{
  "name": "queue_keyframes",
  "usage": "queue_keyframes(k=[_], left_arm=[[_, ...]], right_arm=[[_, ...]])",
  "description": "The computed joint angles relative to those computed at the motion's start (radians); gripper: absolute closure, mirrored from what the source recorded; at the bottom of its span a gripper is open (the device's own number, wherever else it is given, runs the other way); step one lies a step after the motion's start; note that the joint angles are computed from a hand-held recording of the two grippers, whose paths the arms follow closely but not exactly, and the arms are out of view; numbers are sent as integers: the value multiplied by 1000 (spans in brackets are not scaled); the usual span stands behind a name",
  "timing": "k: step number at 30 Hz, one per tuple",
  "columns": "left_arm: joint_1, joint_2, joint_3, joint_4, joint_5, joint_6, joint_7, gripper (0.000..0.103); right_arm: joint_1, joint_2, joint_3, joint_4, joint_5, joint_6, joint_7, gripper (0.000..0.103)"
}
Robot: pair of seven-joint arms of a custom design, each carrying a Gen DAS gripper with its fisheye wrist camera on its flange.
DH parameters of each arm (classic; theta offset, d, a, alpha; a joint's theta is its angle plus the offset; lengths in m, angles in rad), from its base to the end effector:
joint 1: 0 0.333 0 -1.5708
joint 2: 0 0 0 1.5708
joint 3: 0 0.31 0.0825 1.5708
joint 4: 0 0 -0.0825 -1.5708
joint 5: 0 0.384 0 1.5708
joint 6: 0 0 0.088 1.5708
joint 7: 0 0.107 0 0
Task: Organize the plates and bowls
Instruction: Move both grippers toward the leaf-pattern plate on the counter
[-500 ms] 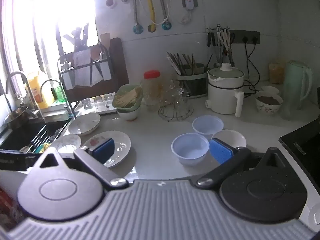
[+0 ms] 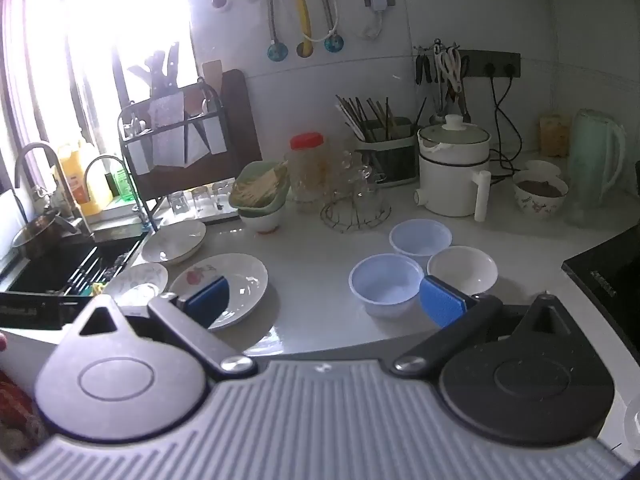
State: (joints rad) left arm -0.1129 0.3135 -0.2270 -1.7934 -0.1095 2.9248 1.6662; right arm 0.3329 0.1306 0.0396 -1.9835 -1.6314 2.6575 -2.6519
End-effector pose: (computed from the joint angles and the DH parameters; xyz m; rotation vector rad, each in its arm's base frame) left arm 0.6520 -0.2052 0.4723 -1.5229 2.0596 -0.9871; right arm 0.5571 0.2470 0.4303 -1.2526 1.7687 -0.9589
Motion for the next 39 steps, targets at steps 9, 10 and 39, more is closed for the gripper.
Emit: queue_keyframes(k=[9,10,39], left_arm=[[-10,-4,16,5,34,-5,-7,2],[-5,-5,12,5,30,-6,-3,2],[-1,20,11,36,17,-49,-57,2]], right_arm=[[-4,-1,-2,1,-53,16,52,0],[-3,1,1,4,-52,12,48,0],[-17,13,-16,12,32,45,-17,0]])
